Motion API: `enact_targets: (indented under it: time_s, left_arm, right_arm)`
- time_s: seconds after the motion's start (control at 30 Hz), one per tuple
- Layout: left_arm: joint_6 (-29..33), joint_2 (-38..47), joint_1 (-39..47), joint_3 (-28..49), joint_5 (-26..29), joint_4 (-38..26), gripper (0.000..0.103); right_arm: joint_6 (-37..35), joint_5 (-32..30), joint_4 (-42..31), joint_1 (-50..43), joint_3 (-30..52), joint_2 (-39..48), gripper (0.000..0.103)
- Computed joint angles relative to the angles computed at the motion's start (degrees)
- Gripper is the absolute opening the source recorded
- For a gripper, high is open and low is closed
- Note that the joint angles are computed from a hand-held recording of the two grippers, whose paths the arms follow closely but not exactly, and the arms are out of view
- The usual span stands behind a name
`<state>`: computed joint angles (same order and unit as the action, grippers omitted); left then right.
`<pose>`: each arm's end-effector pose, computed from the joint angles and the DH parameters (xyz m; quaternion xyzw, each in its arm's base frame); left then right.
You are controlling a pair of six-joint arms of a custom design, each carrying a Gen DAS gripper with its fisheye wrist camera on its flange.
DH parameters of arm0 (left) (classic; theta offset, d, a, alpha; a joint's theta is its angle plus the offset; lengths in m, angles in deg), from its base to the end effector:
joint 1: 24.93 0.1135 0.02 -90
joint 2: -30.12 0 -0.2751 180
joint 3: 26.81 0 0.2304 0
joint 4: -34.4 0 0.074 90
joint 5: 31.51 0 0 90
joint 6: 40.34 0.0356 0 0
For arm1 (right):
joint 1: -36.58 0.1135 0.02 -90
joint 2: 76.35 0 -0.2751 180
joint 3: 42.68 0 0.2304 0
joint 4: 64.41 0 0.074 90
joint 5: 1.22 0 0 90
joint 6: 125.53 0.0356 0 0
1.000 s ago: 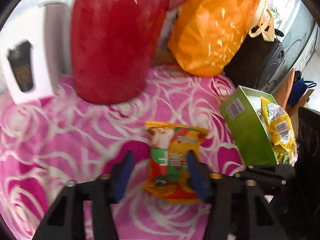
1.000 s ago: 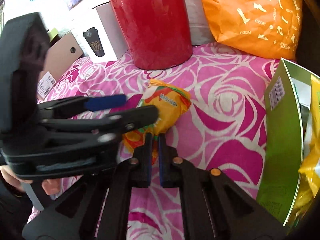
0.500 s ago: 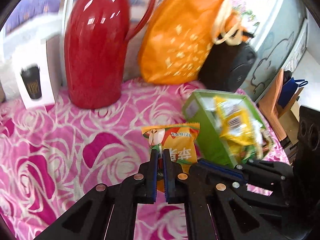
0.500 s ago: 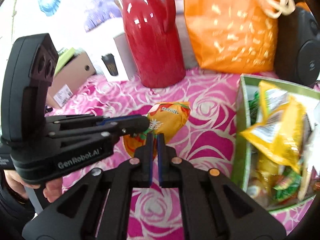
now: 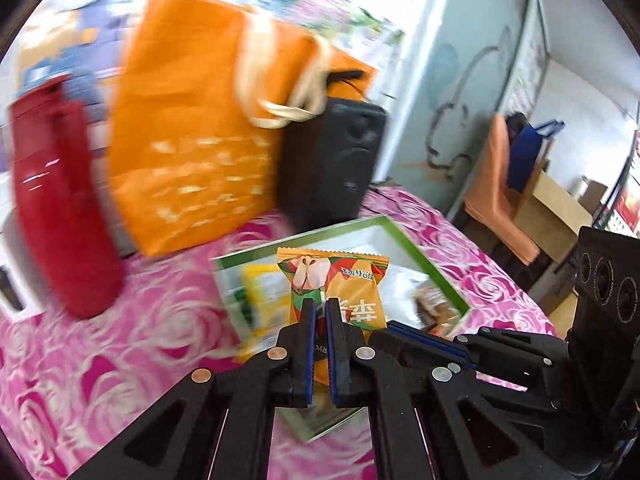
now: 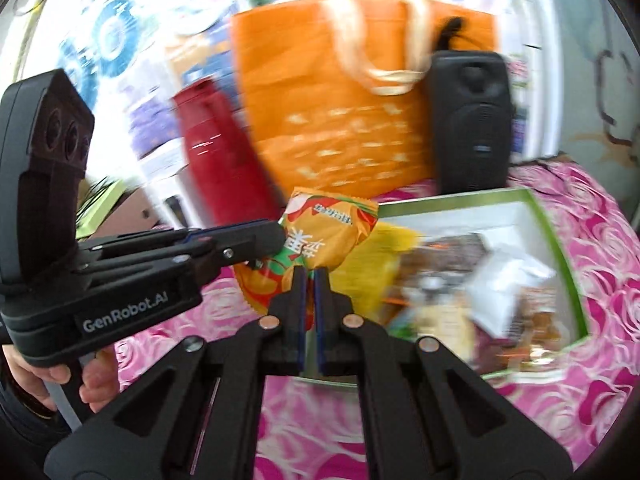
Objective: Organize snacks
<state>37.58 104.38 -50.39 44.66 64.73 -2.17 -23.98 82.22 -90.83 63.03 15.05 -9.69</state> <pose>0.2332 -0.1153 0.2977 0.1283 0.8937 -0.1840 0.3885 0.2022 0.1051 0.2670 -0.1410 0.8761 0.1973 0.4168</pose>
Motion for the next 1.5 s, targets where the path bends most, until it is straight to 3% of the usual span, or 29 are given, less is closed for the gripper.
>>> enact_targets:
  time_s: [0.17, 0.23, 0.27, 0.3, 0.33, 0.37, 0.43, 0.53, 0.57, 0.7, 0.83, 1.1, 1.33, 1.5]
  left_arm:
    - [-1.75, 8.87, -6.13, 3.17, -2.72, 5.18, 0.004]
    - [-1.44, 9.43, -7.81, 2.00, -5.87, 8.29, 0.009]
    - [-1.42, 9.24, -8.60, 1.22, -7.90, 9.35, 0.030]
    - [-1.86, 9.15, -9.16, 0.92, -10.13, 9.45, 0.048]
    - [-2.86, 8.69, -9.86, 0.51, -13.38, 9.35, 0.085]
    - [-4.81, 7.51, -10.87, -0.86, -18.57, 10.32, 0.101]
    - [-7.80, 5.34, -11.72, -3.18, -24.26, 11.97, 0.103]
    - [-10.74, 4.10, -10.95, -2.19, -25.13, 6.79, 0.103]
    - [-11.80, 3.37, -11.12, -2.08, -25.95, 5.02, 0.103]
    - [-14.35, -2.79, -13.29, -4.96, -29.26, 2.20, 0.103]
    - [-18.81, -7.46, -18.20, -5.32, -35.22, -4.60, 0.103]
    - [-37.82, -12.59, -34.81, -7.55, -49.93, -23.86, 0.103]
    - [-50.64, -12.76, -42.92, -11.54, -52.70, -32.37, 0.103]
    - [-56.50, -13.48, -45.06, -13.11, -52.74, -35.96, 0.103]
  right_arm:
    - [-5.14, -6.29, 0.14, -12.27, -1.18, 2.27, 0.005]
    - [-7.43, -4.35, 3.33, -14.49, -2.88, 3.85, 0.018]
    - [-8.67, -4.12, 4.46, -15.65, -3.62, 4.26, 0.028]
    - [-9.28, -3.84, 5.38, -16.66, -4.37, 4.49, 0.058]
    - [-8.89, -3.36, 7.15, -17.61, -5.76, 4.17, 0.076]
    - [-8.64, -4.16, 8.78, -18.67, -7.12, 3.47, 0.078]
    - [-9.29, -7.86, 9.62, -21.08, -8.79, 1.80, 0.082]
    - [-9.10, -5.78, 7.75, -21.16, -9.41, -0.70, 0.100]
    - [-9.30, -5.75, 6.78, -21.38, -9.45, -1.61, 0.102]
    - [-10.66, -2.88, -0.53, -20.62, -9.30, -8.75, 0.102]
    - [-12.26, 0.45, -11.32, -19.18, -8.82, -17.40, 0.102]
    - [-7.80, 14.90, -24.53, -9.76, -11.34, -30.21, 0.102]
    - [1.75, 29.20, -29.58, 3.73, -13.74, -35.19, 0.102]
    - [5.24, 31.49, -29.56, 7.42, -14.63, -34.75, 0.102]
